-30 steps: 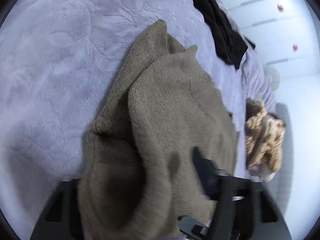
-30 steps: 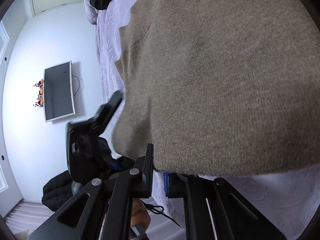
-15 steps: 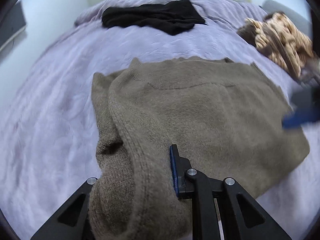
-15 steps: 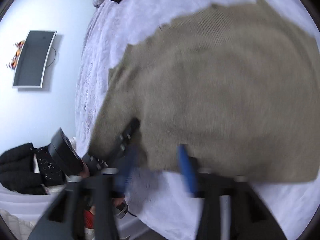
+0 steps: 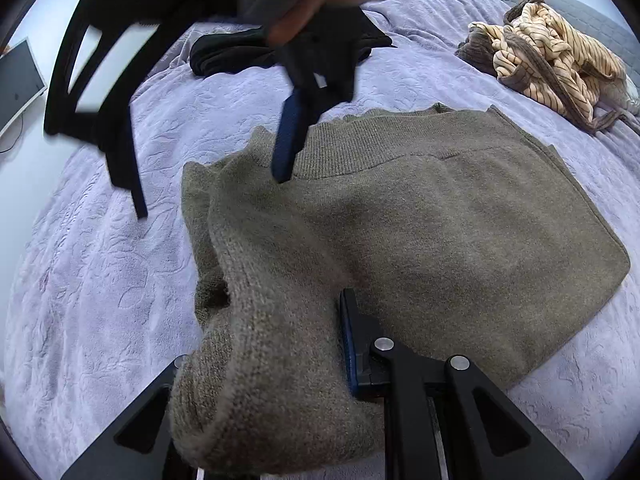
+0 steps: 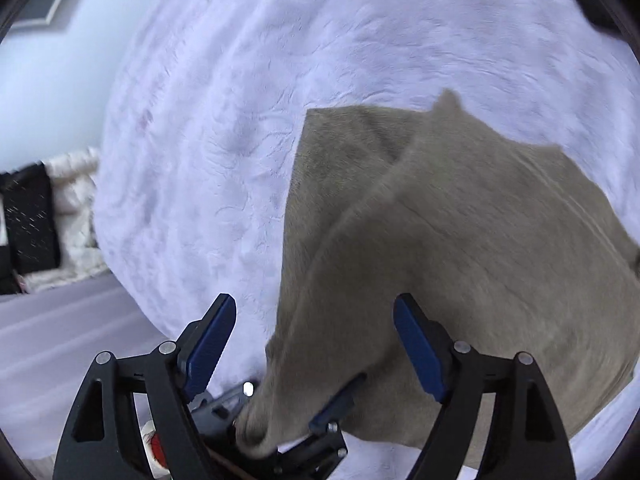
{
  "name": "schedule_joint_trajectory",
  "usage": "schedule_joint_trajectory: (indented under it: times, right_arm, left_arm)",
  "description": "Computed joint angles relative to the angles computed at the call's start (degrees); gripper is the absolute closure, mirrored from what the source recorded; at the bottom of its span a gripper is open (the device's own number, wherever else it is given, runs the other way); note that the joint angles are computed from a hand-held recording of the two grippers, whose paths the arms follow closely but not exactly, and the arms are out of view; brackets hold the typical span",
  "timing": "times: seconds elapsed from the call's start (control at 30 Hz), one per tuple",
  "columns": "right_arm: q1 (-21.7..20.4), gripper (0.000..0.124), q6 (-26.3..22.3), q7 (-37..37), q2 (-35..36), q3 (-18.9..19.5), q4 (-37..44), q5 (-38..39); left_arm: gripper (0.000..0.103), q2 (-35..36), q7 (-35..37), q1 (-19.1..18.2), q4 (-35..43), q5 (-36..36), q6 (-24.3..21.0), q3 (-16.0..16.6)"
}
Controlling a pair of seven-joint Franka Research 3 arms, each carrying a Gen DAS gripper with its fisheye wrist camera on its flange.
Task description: Fold small clothes
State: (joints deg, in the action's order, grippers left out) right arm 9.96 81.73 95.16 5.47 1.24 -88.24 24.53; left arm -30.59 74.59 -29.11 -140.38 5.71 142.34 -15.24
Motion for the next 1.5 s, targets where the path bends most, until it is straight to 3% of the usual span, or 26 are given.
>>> schedule_joint_trajectory:
  times: [0.2,0.33,0.37,0.4,0.43,0.6,0.9,1.07,1.23,1.37,1.5]
  right_arm:
    - [5.4,0.036,-9.26,-2.65,11.42,2.29,13.65,-12.35]
    - [7.39,0.038,-9.57,-2.4,12.61,1.71,13.65,-15.41]
    - [7.66,0.045,-7.8,-2.25,11.36,1.46,11.62,-16.23]
    - [7.96,0.079,-5.74,-2.07,9.66,1.23,9.22,-17.69]
    - [8.19,0.099,-4.01,-1.66,8.02,1.04,7.13,-19.32]
    - [2.5,0.109,6.64,-0.42,-4.07,-1.07,-5.79,-8.08]
    - [-6.78,0.109,12.39,-6.47,-20.35,-7.38,-16.97,8.65]
    - [-11.1,0.109,14.23,-10.92,-25.61,-11.46,-20.21,12.06]
    - [-16.34,0.109,13.03,-15.45,-30.07,-16.86,-22.58,12.27]
    - [-21.57,0.109,13.15,-18.39,-32.94,-20.88,-27.91,11.97]
    - [-26.86,0.109,14.99,-21.48,-35.5,-22.21,-35.46,9.04]
  left_arm:
    - [0.084,-0.5,0.65,-0.08,-1.21,-0.59,1.21,0.56]
    - [0.084,-0.54,0.32,-0.09,-0.98,-0.97,0.85,0.73]
    - [0.084,-0.61,0.08,0.09,-0.81,-0.9,0.51,0.64]
    - [0.084,-0.75,-0.16,0.36,-0.65,-0.5,0.14,0.38]
    - [0.084,-1.02,-0.07,0.39,-0.54,-0.2,0.01,0.29]
    - [0.084,-1.86,1.27,-0.43,1.23,0.81,-0.51,-0.35]
    - [0.084,1.85,3.21,-2.26,10.74,3.43,-0.07,-3.95]
    - [0.084,7.51,2.76,-3.5,17.83,6.01,0.39,-7.75]
    - [0.084,14.12,2.25,-5.48,23.69,9.39,0.01,-11.1]
    - [0.084,20.89,3.08,-8.18,27.36,11.77,-1.28,-13.18]
    - [0.084,26.62,3.35,-10.78,28.94,14.91,-4.26,-14.01]
